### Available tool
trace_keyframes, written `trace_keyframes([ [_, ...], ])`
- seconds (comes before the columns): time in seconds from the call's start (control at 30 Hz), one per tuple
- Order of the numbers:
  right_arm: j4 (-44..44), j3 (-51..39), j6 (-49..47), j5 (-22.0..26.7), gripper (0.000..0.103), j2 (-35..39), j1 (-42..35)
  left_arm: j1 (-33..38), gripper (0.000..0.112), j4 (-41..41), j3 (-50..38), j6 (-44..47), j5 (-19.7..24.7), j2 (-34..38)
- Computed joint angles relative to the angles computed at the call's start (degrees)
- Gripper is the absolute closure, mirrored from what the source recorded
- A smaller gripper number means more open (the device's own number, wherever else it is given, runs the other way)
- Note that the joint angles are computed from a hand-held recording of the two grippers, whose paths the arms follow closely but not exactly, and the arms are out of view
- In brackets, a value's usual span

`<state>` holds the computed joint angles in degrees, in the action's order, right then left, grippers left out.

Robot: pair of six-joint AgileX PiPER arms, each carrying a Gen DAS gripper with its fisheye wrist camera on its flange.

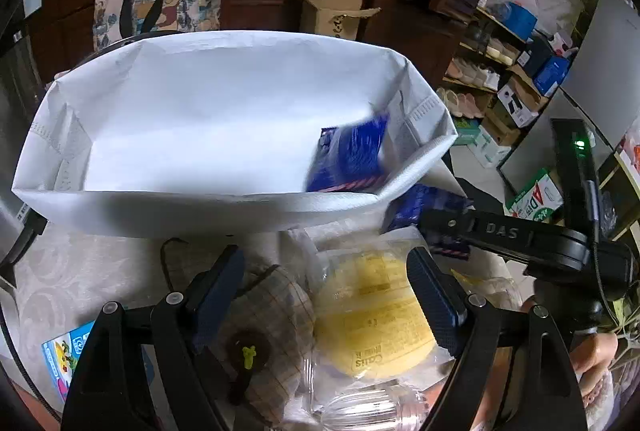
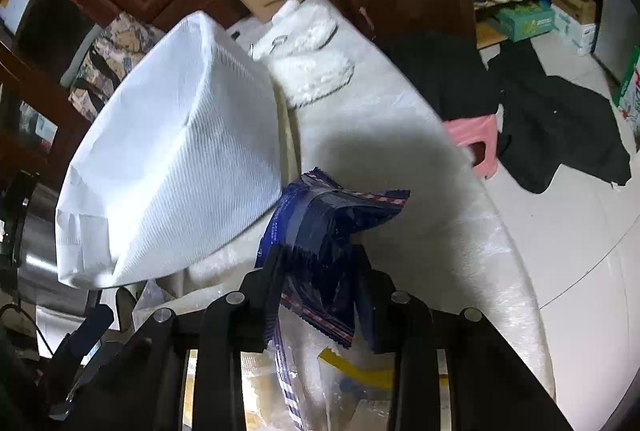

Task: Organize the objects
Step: 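Lift the second blue packet into the white box and open the right gripper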

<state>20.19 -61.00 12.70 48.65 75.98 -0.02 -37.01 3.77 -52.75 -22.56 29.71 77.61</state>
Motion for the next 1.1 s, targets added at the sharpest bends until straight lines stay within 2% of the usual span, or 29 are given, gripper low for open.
trace_keyframes([
  [0.2,-7.1,3.2,8.1,-5.8,0.075,-8.7,2.3,1.3,0.029,-1.7,0.2,1.4,-0.8,-0.4],
  [0.33,-7.4,5.0,8.8,-10.0,0.075,-13.3,2.0,1.9,0.029,-3.0,0.7,2.8,-1.7,-1.1],
  [0.5,6.8,7.9,-5.1,-15.8,0.075,-19.1,-1.6,2.1,0.029,-3.1,1.3,2.6,-3.4,-2.1],
  [0.6,8.7,7.6,-9.1,-17.8,0.075,-20.3,0.5,2.7,0.029,-3.8,2.3,3.1,-5.0,-3.3],
  [0.73,4.9,2.4,-6.4,-16.9,0.075,-15.8,5.5,3.6,0.029,-3.1,2.3,1.9,-5.2,-3.4],
  [0.87,4.0,-6.1,-4.1,-12.4,0.075,-7.3,8.4,5.6,0.029,-3.2,1.8,1.1,-5.2,-2.4],
  [0.97,-1.1,-10.8,3.8,-10.2,0.075,-2.5,10.8,5.6,0.029,2.6,1.7,-6.0,-4.9,-1.7],
  [1.1,-6.5,-13.4,9.6,-9.5,0.075,2.7,13.2,6.1,0.029,2.2,1.6,-6.0,-4.6,-0.8],
])
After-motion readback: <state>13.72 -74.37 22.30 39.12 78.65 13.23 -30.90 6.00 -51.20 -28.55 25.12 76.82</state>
